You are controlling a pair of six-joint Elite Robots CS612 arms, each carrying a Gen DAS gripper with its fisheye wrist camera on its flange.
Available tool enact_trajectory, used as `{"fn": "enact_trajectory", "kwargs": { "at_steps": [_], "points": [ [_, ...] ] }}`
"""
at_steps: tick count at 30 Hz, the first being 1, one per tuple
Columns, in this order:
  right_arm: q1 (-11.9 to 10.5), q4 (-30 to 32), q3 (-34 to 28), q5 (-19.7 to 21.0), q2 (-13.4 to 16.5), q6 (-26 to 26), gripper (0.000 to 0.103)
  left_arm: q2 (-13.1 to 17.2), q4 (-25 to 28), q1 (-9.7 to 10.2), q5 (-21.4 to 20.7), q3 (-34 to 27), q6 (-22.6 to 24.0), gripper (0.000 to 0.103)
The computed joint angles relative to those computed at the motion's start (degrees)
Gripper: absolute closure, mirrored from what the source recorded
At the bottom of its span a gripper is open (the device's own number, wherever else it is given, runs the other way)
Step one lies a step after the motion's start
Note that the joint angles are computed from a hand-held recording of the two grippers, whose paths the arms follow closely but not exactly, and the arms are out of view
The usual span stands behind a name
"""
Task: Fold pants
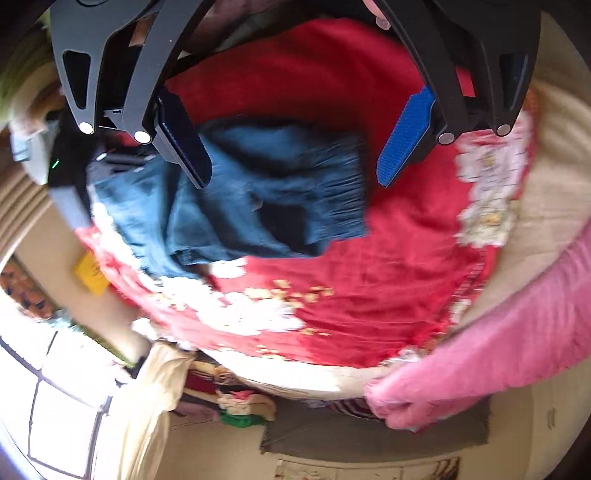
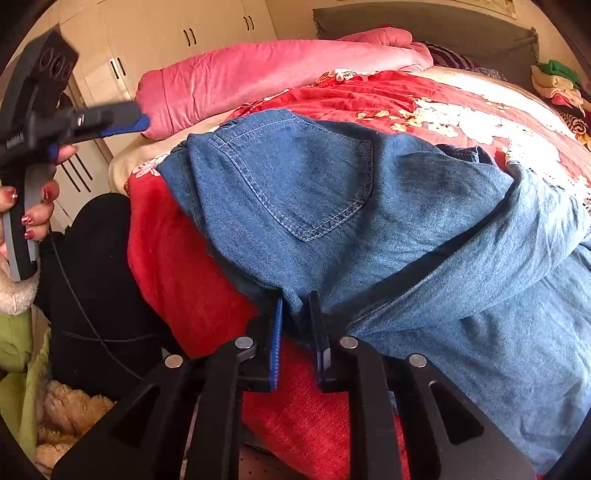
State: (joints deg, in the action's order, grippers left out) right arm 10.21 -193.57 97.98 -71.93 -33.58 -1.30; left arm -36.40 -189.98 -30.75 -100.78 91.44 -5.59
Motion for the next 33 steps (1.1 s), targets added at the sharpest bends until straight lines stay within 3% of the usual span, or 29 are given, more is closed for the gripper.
{"fn": "enact_trajectory", "kwargs": {
  "at_steps": [3, 5, 8, 11, 13, 16, 22, 30, 33],
  "points": [
    [-0.01, -0.34, 0.35, 0.48, -0.19, 0.36, 0.08, 1.86, 4.12, -0.4, -5.61, -3.72, -0.53, 0.032],
    [-0.22, -1.02, 0.93, 1.2, -0.48, 0.9, 0.078, 3.22, 6.8, -0.57, -7.12, -5.9, -0.66, 0.044],
    [-0.77, -3.24, 2.51, 2.35, -1.28, 2.82, 0.076, 4.47, 10.96, -1.05, -3.45, -7.21, -0.2, 0.059],
    [-1.32, -7.24, 3.75, 3.52, -1.78, 4.81, 0.074, 5.59, 13.38, -0.72, -2.44, -7.5, -0.75, 0.066],
    [-1.27, -8.65, 3.56, 2.77, -1.89, 5.61, 0.073, 5.97, 13.25, -0.24, -4.06, -7.51, -1.65, 0.066],
    [-0.88, -7.42, 1.88, 0.91, -1.47, 6.83, 0.068, 5.91, 12.71, -0.51, -2.84, -7.24, -0.46, 0.066],
    [-0.03, 3.61, -1.31, -3.71, -0.2, 8.6, 0.064, 6.24, 11.37, -0.68, -2.62, -7.03, 1.08, 0.065],
    [-0.39, 0.93, -1.13, -2.6, 0.3, 10.6, 0.064, 6.68, 9.42, -0.83, -3.4, -7.0, 2.23, 0.055],
    [-0.92, -3.24, 0.77, -1.19, -0.44, 12.23, 0.058, 6.53, 7.03, -0.51, -5.33, -6.46, 1.47, 0.051]
  ]
}}
